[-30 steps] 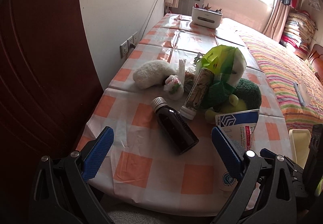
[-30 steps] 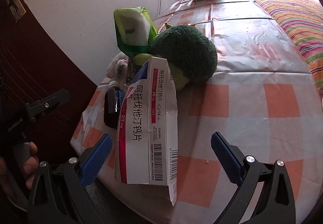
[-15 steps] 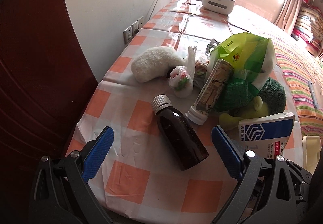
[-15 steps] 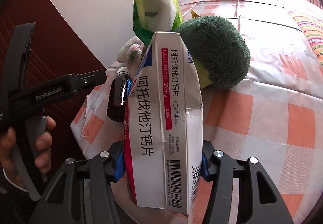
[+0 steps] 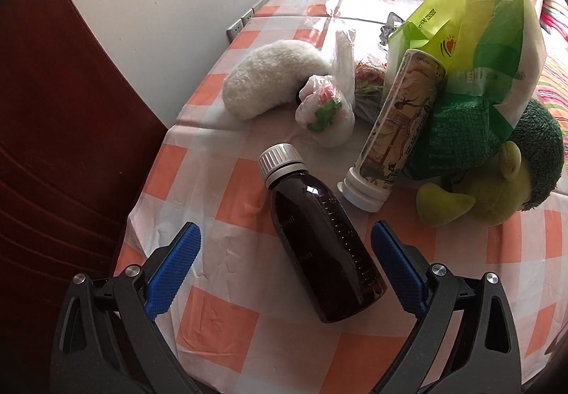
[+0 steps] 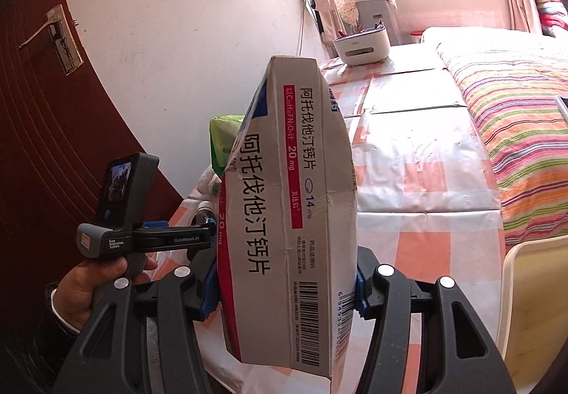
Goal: Collect trash
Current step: 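Grasp the brown glass bottle with the left tool while the right tool carries the box to the bin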
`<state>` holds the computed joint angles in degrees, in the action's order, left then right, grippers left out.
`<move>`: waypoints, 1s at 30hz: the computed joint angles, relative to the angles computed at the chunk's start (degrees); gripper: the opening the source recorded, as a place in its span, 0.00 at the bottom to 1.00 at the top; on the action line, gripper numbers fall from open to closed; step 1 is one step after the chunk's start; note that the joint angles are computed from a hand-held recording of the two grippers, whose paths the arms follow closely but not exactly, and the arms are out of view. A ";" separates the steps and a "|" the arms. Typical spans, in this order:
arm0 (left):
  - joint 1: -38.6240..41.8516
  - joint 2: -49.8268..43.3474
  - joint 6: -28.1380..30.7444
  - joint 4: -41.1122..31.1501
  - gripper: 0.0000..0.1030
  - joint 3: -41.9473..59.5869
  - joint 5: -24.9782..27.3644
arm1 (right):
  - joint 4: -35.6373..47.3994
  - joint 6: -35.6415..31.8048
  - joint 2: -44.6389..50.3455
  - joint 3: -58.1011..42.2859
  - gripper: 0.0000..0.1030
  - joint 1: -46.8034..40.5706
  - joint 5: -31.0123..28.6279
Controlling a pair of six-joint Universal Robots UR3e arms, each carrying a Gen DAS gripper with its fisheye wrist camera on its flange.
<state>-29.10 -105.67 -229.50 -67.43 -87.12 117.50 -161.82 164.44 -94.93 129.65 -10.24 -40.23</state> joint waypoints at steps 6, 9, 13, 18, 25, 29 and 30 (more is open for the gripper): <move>3.40 1.46 0.33 3.76 0.52 -5.05 -5.74 | 4.35 -1.61 -5.45 2.54 0.53 -5.65 3.30; 3.58 2.96 0.31 7.77 0.45 -8.49 -6.22 | 5.37 -2.12 -7.47 3.44 0.53 -7.69 4.02; 1.56 3.18 -0.38 9.29 0.43 -9.73 -3.71 | 8.22 -4.58 -10.67 5.04 0.53 -12.11 5.69; -1.62 3.34 -1.59 12.29 0.42 -11.19 -1.36 | 10.33 -5.90 -11.40 5.19 0.53 -16.29 6.51; -6.58 4.08 -4.26 12.99 0.42 -11.14 2.29 | 7.44 -4.64 -10.35 6.18 0.53 -18.88 5.99; -10.43 4.70 -6.81 11.88 0.42 -10.49 4.37 | 9.20 -5.85 -13.39 7.56 0.53 -21.26 6.67; -11.70 4.62 -7.71 11.03 0.42 -9.84 5.19 | 10.19 -6.49 -14.45 7.89 0.53 -22.15 7.01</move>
